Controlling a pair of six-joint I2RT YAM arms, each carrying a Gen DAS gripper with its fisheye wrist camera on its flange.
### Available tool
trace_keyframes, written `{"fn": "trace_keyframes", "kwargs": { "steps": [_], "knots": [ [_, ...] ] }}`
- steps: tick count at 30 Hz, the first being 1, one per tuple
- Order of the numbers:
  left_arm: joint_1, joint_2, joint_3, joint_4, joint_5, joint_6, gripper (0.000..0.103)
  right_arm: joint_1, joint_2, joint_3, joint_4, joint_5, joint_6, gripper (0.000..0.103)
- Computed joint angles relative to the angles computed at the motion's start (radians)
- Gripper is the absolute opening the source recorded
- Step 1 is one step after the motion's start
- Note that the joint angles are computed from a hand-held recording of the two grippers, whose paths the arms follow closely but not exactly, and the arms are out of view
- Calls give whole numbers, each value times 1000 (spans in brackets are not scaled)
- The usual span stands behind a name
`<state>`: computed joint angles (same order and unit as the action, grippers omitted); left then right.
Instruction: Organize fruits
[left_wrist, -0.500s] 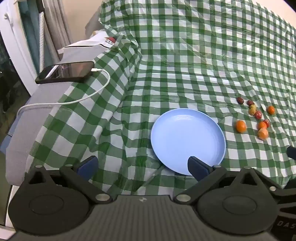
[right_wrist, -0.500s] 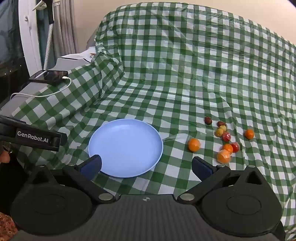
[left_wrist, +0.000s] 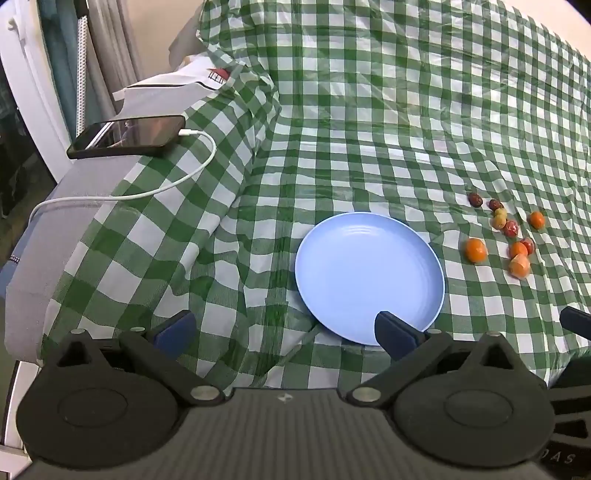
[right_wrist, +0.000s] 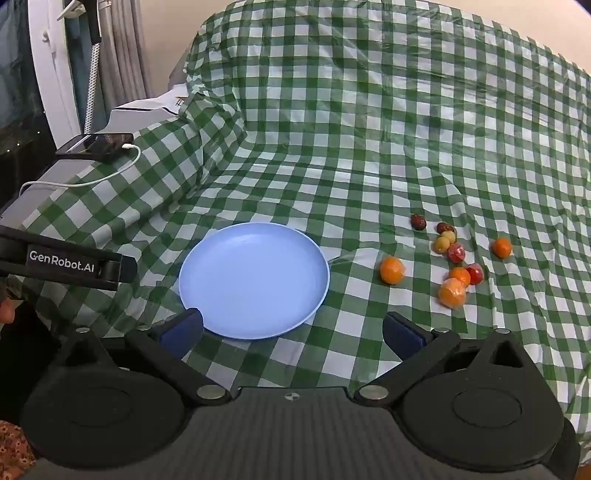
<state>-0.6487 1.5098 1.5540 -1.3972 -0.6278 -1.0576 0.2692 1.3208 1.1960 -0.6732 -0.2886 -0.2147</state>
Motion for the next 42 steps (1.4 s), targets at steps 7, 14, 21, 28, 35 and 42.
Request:
{"fn": "trace_keyframes", "kwargs": {
  "steps": [7, 14, 21, 28, 35, 42],
  "knots": [
    [14, -7, -5, 2, 12, 6, 103, 14, -3, -15, 13, 12, 8, 103],
    [21, -19, -23, 12, 18, 19, 103, 13, 6, -7, 1, 14, 7, 103],
    [21, -17, -23, 8, 20, 17, 103, 12, 6, -9, 3, 13, 8, 103],
    [26, -19, -21, 6, 23, 20, 103, 17, 8, -6, 0, 13, 9, 103],
    [29, -22, -22, 8, 22, 26, 103, 16, 4, -12, 5, 11, 8, 103],
    [30, -19, -19, 5, 23, 25, 103, 18, 3, -12, 2, 12, 13, 103]
  ]
}}
